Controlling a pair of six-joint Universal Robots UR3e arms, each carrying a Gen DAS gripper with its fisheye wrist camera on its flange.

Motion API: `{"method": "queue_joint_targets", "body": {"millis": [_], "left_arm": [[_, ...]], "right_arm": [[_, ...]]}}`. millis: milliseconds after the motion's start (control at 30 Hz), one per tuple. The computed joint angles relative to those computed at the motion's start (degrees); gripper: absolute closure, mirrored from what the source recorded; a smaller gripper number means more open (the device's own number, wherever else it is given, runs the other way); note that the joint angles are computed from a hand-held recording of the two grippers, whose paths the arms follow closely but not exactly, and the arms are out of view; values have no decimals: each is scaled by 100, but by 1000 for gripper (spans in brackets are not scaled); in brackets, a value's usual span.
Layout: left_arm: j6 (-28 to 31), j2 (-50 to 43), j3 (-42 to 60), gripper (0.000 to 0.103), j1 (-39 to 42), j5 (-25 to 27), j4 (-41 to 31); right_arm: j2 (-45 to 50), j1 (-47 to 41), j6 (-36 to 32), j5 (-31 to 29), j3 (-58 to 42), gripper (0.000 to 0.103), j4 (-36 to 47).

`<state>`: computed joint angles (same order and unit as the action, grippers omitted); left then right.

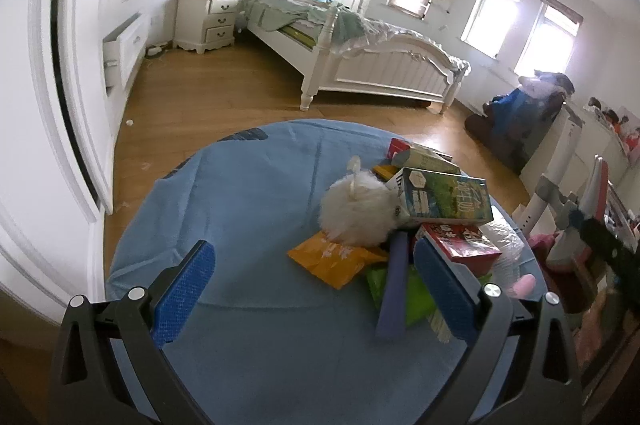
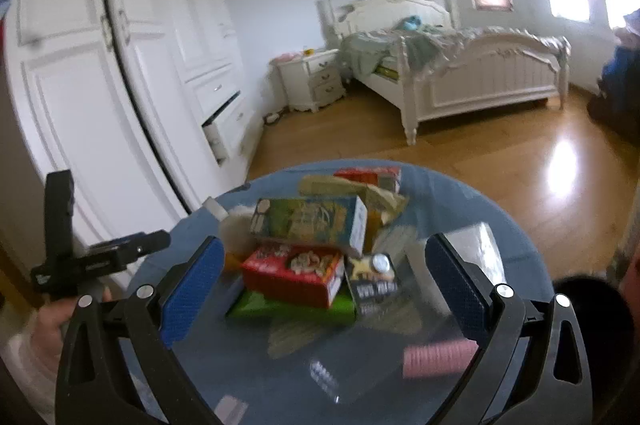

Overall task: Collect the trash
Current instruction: 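Reach both grippers toward the pile of trash on the blue table, then grasp the white fluffy toy with the left gripper while the right grasps the green milk carton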

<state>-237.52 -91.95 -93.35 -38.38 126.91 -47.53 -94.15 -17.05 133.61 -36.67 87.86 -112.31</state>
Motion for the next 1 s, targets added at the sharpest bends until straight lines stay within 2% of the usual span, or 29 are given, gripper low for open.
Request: {"method": "queue_joint_targets", "body": {"millis": [267,433,533,633,700,800,867,933,1000], "left_arm": [[533,-103,195,5,278,-228,90],[862,-63,49,5,508,-559,337],[1287,4,-139,5,703,-906,630],[1977,48,-338,5,1000,-1471,989],[2486,-63,-270,5,1196,-1802,1028],[3268,-292,-73,5,1484,-2305,990],[3581,-450,24,5,1635,-2557,1057],[3684,-605,181,6,1839,-2817,949],[3680,-653,192,16,2066,-3120,902]], "right_arm": [[337,310,162,-135,-225,4,-441],[638,649,-94,-443,-547,4,-569],[960,1088,-680,-836,-994,4,-543],[1362,1544,-1392,-1247,-1476,5,-559],[1689,1849,-1742,-1627,-1824,10,-622],[2404,2271,-2171,-2199,-2847,20,-90],[3021,2534,-2429,-2606,-3845,25,675],[3323,2716,-2629,-2909,-4215,25,894],[3572,2907,-2706,-3293,-4372,26,880]]}}
